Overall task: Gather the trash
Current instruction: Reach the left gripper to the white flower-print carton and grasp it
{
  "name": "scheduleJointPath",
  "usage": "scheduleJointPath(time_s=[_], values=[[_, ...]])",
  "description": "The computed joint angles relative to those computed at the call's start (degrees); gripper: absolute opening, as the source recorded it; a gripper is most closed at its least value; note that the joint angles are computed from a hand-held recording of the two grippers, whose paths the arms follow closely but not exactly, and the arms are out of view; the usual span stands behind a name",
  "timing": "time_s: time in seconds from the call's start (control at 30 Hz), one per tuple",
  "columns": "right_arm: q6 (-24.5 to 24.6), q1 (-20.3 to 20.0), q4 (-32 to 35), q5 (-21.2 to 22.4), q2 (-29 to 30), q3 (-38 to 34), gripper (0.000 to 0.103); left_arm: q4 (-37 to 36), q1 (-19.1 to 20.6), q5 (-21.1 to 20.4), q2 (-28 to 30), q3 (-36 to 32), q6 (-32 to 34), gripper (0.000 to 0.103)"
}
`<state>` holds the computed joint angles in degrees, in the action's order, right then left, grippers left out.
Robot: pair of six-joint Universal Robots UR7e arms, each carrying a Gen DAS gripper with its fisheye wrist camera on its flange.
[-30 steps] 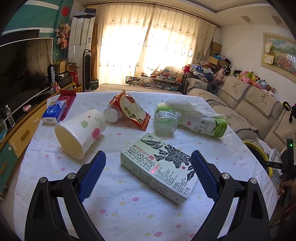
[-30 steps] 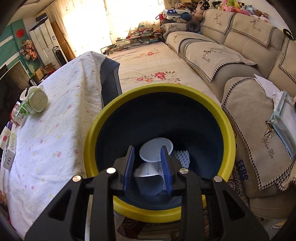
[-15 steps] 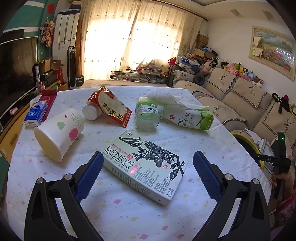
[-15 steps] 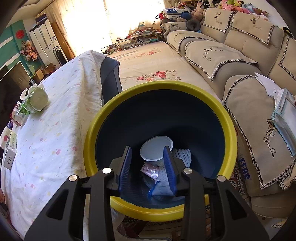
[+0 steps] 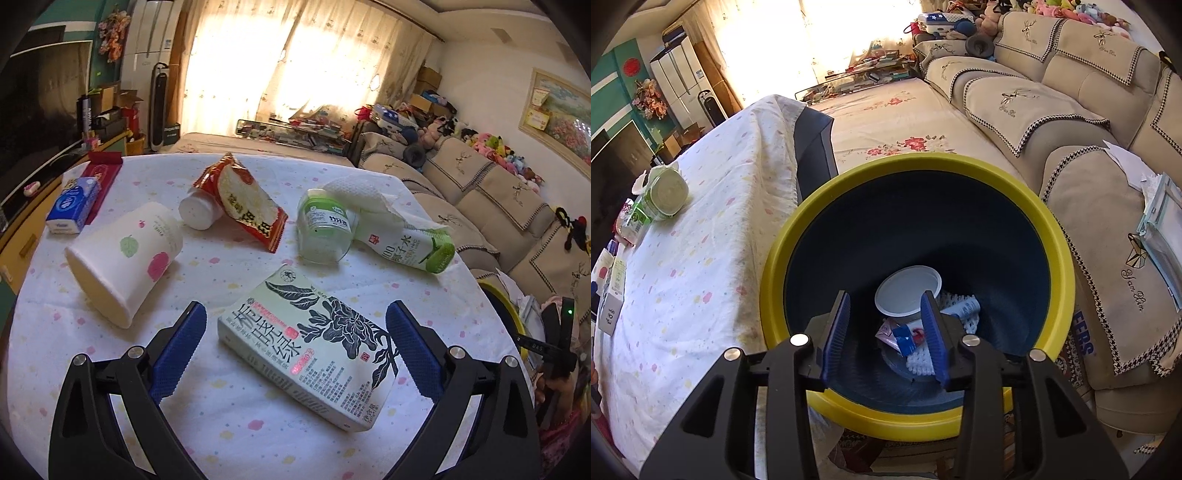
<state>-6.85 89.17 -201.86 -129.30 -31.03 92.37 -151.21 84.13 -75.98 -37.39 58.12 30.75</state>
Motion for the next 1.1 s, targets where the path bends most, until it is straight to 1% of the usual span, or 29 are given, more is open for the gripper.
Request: scheduleJointPath(time_s=[0.03,0.07,0.1,0.17,0.2,0.27,0.4,0.47,0.53,0.57,0.63,0.77,0.87,1.03,1.1], values=[[0.1,-0.1,0.1,0.0,0.0,0.0,0.039,-2.5,-0.8,3.8,-0.6,2.1,-1.1,0.096],[0.1,-0.1,0.2,0.1,0.0,-0.1,0.039,-5.9,-1.5,6.7,-1.5,4.8,-1.5,0.096],[0.1,-0.2,0.2,0.3,0.0,-0.2,0.039,-10.9,-2.4,9.2,-2.2,7.9,-1.2,0.096],[0.1,-0.3,0.2,0.6,0.1,-0.3,0.039,-20.6,-4.4,14.2,-2.2,12.1,2.0,0.096],[0.2,-0.3,0.2,0.9,0.2,-0.3,0.039,-24.0,-5.2,16.1,-1.6,13.1,3.5,0.096],[0.2,-0.4,0.2,1.7,0.1,-0.2,0.039,-25.4,-6.2,18.1,-0.5,13.3,3.4,0.097],[-0.5,-0.1,-0.7,2.8,-0.3,0.6,0.04,-21.4,-7.2,23.8,2.8,10.2,-1.9,0.097],[-0.7,0.0,-1.7,3.2,-0.5,1.1,0.042,-22.5,-7.7,26.8,4.4,9.3,-2.4,0.097],[-0.7,-0.2,-2.4,3.8,-0.7,1.4,0.043,-24.8,-8.1,29.9,6.0,8.5,-1.6,0.097],[-0.5,-0.3,-2.3,4.1,-0.8,1.5,0.043,-24.8,-8.1,30.9,6.6,7.9,-1.9,0.097],[-0.1,-0.6,-2.5,4.7,-1.0,1.7,0.043,-23.0,-7.6,30.1,6.6,7.4,-4.0,0.097],[0.5,-0.9,-2.0,5.3,-1.3,2.1,0.043,-21.1,-7.2,28.9,6.0,7.5,-5.0,0.097],[0.7,-1.1,-2.2,5.8,-1.6,2.4,0.043,-16.2,-6.3,26.6,3.8,8.3,-7.2,0.097],[0.8,-1.2,-2.5,5.9,-1.7,2.6,0.043,-10.7,-4.7,26.3,0.3,9.2,-10.5,0.097],[0.8,-1.2,-2.4,5.9,-1.7,2.5,0.043,-9.4,-4.2,25.2,-0.7,9.2,-11.6,0.097]])
